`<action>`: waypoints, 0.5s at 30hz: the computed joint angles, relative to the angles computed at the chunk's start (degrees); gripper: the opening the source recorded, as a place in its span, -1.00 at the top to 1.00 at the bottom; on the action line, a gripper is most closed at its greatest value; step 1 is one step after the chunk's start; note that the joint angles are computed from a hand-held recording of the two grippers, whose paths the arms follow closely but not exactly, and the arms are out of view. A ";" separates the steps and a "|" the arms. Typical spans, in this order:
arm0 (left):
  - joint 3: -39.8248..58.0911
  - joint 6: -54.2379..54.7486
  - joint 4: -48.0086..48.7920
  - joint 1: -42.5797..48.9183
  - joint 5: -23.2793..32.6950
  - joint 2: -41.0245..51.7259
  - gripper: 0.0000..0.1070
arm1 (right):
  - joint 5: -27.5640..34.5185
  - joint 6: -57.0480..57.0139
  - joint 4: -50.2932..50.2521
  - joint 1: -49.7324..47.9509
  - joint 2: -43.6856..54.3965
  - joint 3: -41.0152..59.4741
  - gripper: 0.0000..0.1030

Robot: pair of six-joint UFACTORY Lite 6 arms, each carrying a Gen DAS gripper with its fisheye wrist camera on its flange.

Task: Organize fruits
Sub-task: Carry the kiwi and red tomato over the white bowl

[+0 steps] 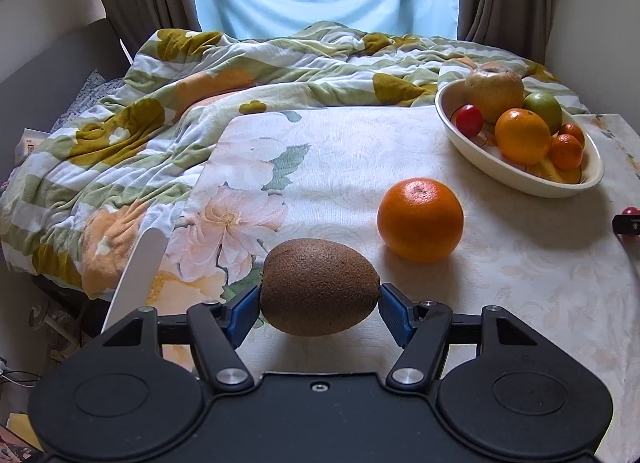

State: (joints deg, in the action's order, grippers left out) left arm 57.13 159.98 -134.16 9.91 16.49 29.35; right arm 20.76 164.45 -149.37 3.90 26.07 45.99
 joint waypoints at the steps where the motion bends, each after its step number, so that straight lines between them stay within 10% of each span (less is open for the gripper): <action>1: -0.65 -0.08 -0.10 -0.03 0.17 -0.81 -0.29 | -0.01 0.54 -0.85 0.01 -0.36 -0.35 0.02; 15: -13.07 -9.11 3.84 -2.74 -0.25 -19.32 -0.29 | -4.36 2.37 -7.48 -1.57 -15.48 -9.08 0.02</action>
State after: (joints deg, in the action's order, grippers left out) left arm 44.06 150.87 -130.32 7.17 16.24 10.03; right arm 16.40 166.82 -156.85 2.34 10.59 36.91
